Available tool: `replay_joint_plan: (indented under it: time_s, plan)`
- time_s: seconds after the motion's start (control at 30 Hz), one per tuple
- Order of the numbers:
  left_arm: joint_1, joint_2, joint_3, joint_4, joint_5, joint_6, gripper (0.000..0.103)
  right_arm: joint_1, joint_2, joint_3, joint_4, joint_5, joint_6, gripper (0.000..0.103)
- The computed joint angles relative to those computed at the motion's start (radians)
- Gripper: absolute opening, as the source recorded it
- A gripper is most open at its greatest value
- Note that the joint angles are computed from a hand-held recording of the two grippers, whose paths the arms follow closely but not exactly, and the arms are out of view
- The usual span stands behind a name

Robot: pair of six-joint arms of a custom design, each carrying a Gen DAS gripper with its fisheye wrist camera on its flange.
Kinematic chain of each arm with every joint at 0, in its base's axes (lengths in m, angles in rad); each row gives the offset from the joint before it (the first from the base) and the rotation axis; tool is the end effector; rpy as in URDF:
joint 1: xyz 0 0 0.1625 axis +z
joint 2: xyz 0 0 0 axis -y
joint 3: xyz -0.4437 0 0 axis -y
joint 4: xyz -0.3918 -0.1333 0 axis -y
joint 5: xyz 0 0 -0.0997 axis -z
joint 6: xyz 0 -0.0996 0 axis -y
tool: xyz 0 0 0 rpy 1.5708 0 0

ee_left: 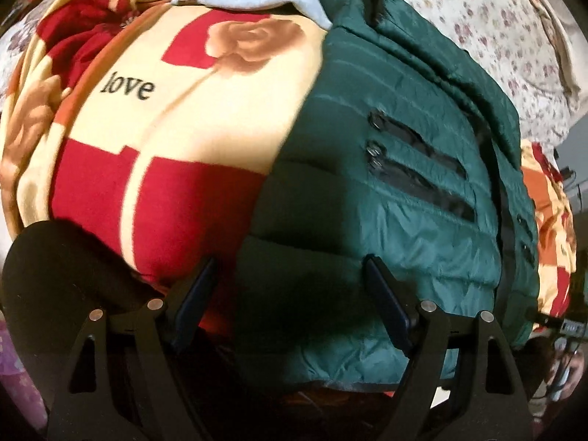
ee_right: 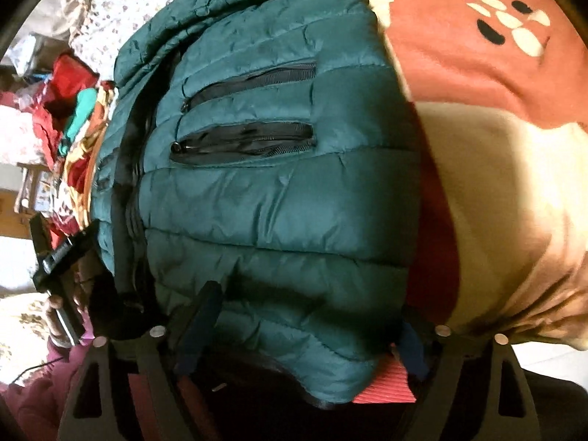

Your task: Fold large clothes

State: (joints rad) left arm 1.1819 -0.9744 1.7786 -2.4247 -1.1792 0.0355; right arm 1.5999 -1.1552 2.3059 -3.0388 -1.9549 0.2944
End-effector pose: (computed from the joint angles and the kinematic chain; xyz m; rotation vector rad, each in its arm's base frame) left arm -0.0785 -0.6434 0.1604 0.5680 2.7011 -0.1638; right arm 0.1094 -0.4595 0.1541 -0.4514 -2.7320 0.5237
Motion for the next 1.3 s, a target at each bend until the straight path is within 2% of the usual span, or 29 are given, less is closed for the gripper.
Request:
replay_joint_plan:
  time_s: [0.13, 0.23, 0.33, 0.57, 0.6, 0.63, 0.67, 0.73, 0.77, 0.83, 0.97, 1.3]
  plan:
    - [-0.003, -0.007, 0.02, -0.002, -0.009, 0.018, 0.082, -0.003, 0.018, 0.001, -0.005, 0.013, -0.012, 0.084]
    - [0.0, -0.007, 0.018, 0.003, -0.012, 0.019, 0.082, 0.024, 0.013, -0.001, -0.039, 0.038, -0.064, 0.074]
    - [-0.002, -0.003, 0.014, 0.004, -0.014, 0.002, 0.082, 0.026, 0.005, 0.004, -0.067, 0.065, -0.09, 0.074]
    - [-0.007, -0.008, 0.025, -0.007, 0.003, 0.014, 0.081, 0.017, 0.053, -0.003, -0.102, 0.041, -0.072, 0.073]
    - [-0.009, -0.006, 0.026, -0.008, 0.007, 0.014, 0.08, 0.029, 0.055, -0.008, -0.104, 0.018, -0.074, 0.062]
    - [-0.012, -0.008, 0.03, -0.014, 0.01, 0.021, 0.066, 0.04, 0.055, -0.012, -0.102, -0.008, -0.082, 0.048]
    - [-0.021, -0.009, 0.04, -0.032, 0.026, 0.028, 0.049, 0.06, 0.056, -0.021, -0.093, -0.046, -0.099, 0.042]
    - [-0.035, -0.013, 0.053, -0.053, 0.053, 0.044, 0.032, 0.08, 0.05, -0.024, -0.101, -0.076, -0.133, 0.029]
    - [-0.043, -0.016, 0.059, -0.061, 0.069, 0.056, 0.023, 0.089, 0.048, -0.025, -0.107, -0.085, -0.146, 0.028]
    - [-0.055, -0.023, 0.071, -0.083, 0.087, 0.076, 0.016, 0.105, 0.045, -0.03, -0.109, -0.103, -0.171, 0.026]
    - [-0.077, -0.045, 0.084, -0.109, 0.081, 0.111, 0.012, 0.122, 0.037, -0.035, -0.15, -0.098, -0.203, 0.025]
    - [-0.111, -0.075, 0.043, -0.172, 0.02, 0.14, 0.011, 0.177, 0.01, -0.073, -0.252, -0.104, -0.252, 0.024]
